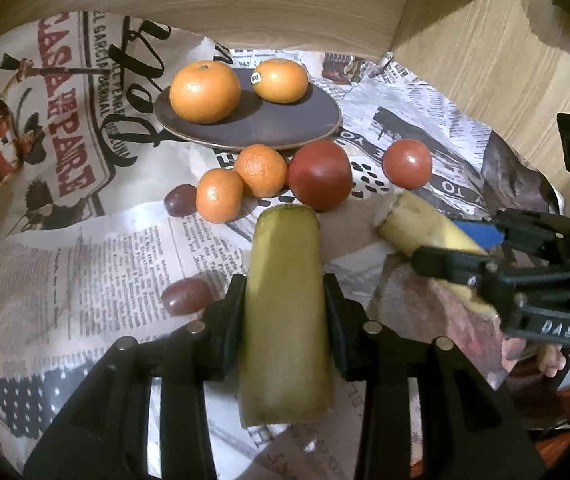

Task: Organize fruits
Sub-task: 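Lift both yellow-green cylinders and carry them toward the dark grey plate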

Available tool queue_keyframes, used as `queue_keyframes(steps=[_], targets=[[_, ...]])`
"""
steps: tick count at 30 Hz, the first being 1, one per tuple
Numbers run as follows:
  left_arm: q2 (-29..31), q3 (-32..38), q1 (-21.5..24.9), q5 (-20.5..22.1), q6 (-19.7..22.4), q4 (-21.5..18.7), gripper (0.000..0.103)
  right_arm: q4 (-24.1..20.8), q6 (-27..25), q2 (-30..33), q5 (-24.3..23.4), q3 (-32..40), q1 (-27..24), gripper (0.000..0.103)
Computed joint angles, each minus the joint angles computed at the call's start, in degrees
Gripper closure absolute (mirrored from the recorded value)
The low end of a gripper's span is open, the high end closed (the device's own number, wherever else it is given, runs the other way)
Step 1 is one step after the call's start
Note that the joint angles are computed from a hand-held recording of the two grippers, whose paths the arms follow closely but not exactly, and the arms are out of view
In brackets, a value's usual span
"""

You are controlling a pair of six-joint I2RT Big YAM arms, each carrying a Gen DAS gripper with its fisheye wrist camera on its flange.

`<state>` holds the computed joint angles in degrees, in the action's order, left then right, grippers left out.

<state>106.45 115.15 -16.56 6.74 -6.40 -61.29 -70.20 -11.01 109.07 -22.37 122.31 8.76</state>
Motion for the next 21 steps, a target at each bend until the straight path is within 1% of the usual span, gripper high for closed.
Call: queue_keyframes(steps=[2, 4, 5, 7, 10, 15, 16, 19, 21], targets=[[-1.27, -1.42, -0.37, -1.37, 0.43, 1.71, 0.066, 0.84, 0.57, -0.7, -0.17, -0.82, -0.37, 0.067], [-1.92, -1.71, -0.28, -0.94, 0.33, 2.41, 0.066, 1.79, 1.1, -1.27, 0.04, -1.33, -0.66, 0.067], [-1.69, -1.13, -0.26, -0.54, 0.48, 2.05, 0.066, 2.17, 1.28, -1.42, 0.19, -1.28, -0.76, 0.067], [-0.91, 0.12, -0.57, -1.16, 1.1, 1.05, 0.066, 2.32, 1.18, -1.32, 0.2, -0.62, -0.87, 0.067], [1.1, 2.62, -0.91, -2.25, 1.72, -1.68, 0.066, 2.24, 0.63, -1.25, 0.07, -0.17, -0.83, 0.067], [4.87, 7.3, -0.32, 0.35, 1.12, -5.19, 0.066, 1.48, -0.18, -0.67, -0.39, 0.35, -0.62, 0.067], [5.12, 7.3, -0.27, 0.56, 0.91, -4.91, 0.066, 1.31, -0.15, -0.44, -0.53, 0.62, -0.65, 0.067], [5.36, 6.99, -0.63, -1.18, 1.37, -2.91, 0.066, 0.72, -0.03, 0.22, -0.76, 1.68, -0.86, 0.067], [5.3, 6.53, -1.08, -2.45, 3.06, -1.57, 0.066, 0.62, 0.07, 0.49, -0.79, 2.27, -0.97, 0.067]])
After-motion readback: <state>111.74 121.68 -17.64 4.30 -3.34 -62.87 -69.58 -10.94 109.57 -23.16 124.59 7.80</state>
